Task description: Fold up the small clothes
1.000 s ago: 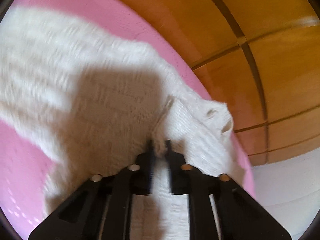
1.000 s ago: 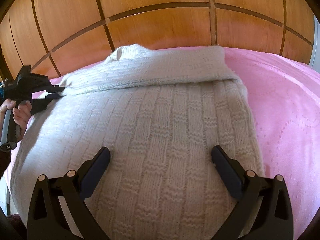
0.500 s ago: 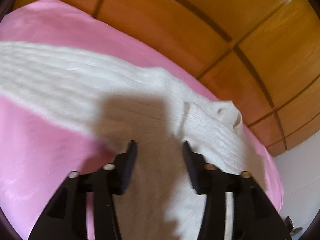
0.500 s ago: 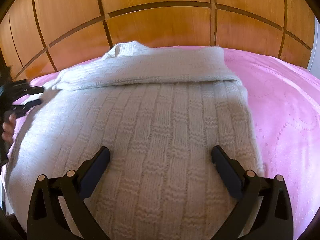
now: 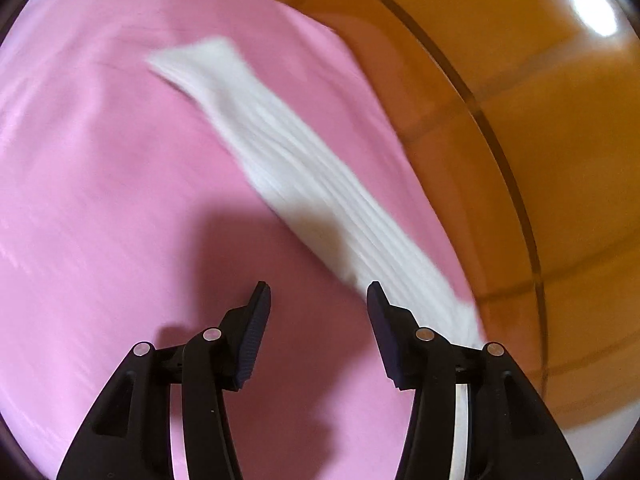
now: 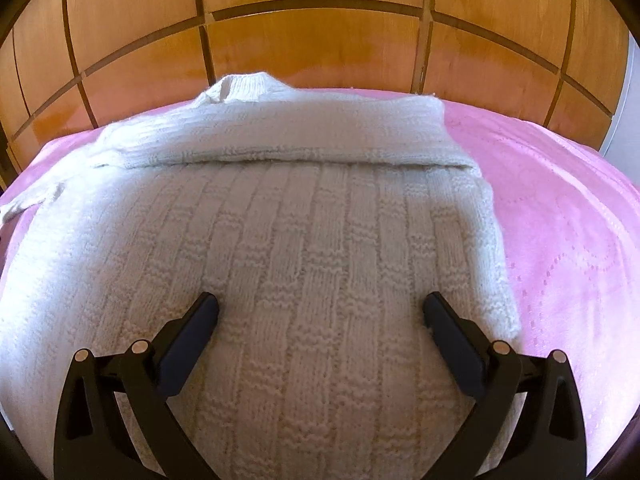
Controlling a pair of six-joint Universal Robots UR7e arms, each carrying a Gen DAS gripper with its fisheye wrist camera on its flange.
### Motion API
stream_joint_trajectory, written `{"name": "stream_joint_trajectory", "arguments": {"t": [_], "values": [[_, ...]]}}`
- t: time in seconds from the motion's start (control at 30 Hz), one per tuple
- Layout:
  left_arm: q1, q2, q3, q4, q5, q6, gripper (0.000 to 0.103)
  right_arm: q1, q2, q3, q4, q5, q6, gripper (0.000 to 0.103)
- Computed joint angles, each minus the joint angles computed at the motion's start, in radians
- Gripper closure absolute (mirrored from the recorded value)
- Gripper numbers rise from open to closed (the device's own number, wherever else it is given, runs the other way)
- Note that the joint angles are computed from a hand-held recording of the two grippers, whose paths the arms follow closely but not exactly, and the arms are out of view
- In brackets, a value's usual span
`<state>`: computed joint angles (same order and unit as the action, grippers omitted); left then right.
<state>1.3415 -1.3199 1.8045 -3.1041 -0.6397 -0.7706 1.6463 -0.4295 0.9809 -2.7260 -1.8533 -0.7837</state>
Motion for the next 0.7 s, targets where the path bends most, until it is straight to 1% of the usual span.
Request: {"name": "stream_joint_trajectory", "arguments": {"t": [0.07, 0.13, 0.2, 0.23, 0.27, 0.3, 0.33, 0.37, 0.4, 0.43, 0.47, 0.5, 0.53, 0.6, 0.63, 0.7], "values": [[0.028, -0.030, 0.010, -0.041, -0.031, -0.020, 0.054, -0.001, 0.000, 0.001, -0.001, 0.003, 0.000, 0.002], [0.051, -0.050, 0.005, -0.070, -0.036, -0.028, 0.054, -0.001, 0.001, -0.001, -0.005, 0.004, -0.002, 0.002], [0.074, -0.060, -0.013, -0.075, -0.030, -0.035, 0.054, -0.001, 0.001, 0.001, -0.006, 0.003, -0.002, 0.002], [0.087, -0.060, -0.024, -0.073, -0.041, -0.040, 0.054, 0.000, 0.001, 0.001, -0.008, 0.002, -0.003, 0.002], [0.098, -0.060, -0.034, -0.059, -0.051, -0.049, 0.057, 0.000, 0.001, 0.002, -0.009, 0.001, -0.003, 0.002], [0.111, -0.059, -0.047, -0.026, -0.038, -0.076, 0.065, 0.000, 0.002, 0.001, -0.008, 0.000, -0.003, 0.002], [0.118, -0.060, -0.053, -0.012, -0.027, -0.093, 0.068, 0.001, 0.002, 0.001, -0.009, -0.002, -0.003, 0.002], [0.125, -0.053, -0.062, -0.022, -0.027, -0.092, 0.072, 0.001, 0.002, 0.002, -0.010, -0.001, -0.004, 0.002], [0.129, -0.048, -0.073, -0.022, -0.019, -0.078, 0.079, 0.001, 0.001, 0.002, -0.011, -0.002, -0.004, 0.002], [0.128, -0.046, -0.083, 0.000, -0.003, -0.073, 0.083, 0.001, 0.002, 0.002, -0.010, -0.002, -0.003, 0.002], [0.127, -0.043, -0.091, 0.021, 0.008, -0.067, 0.093, 0.001, 0.002, 0.001, -0.009, -0.002, -0.003, 0.002], [0.125, -0.042, -0.096, 0.034, 0.009, -0.058, 0.096, 0.001, 0.002, 0.001, -0.009, -0.002, -0.003, 0.002], [0.114, -0.036, -0.101, 0.024, 0.018, -0.027, 0.096, 0.001, 0.002, 0.000, -0.008, -0.002, -0.003, 0.002], [0.085, -0.020, -0.101, -0.026, 0.022, 0.072, 0.097, 0.001, 0.002, 0.000, -0.008, -0.001, -0.003, 0.002], [0.078, 0.005, -0.116, -0.044, 0.013, 0.106, 0.097, 0.001, 0.002, 0.000, -0.008, -0.001, -0.003, 0.002], [0.040, 0.028, -0.122, -0.074, -0.007, 0.192, 0.097, 0.001, 0.002, -0.002, -0.006, 0.000, -0.004, 0.002]]}}
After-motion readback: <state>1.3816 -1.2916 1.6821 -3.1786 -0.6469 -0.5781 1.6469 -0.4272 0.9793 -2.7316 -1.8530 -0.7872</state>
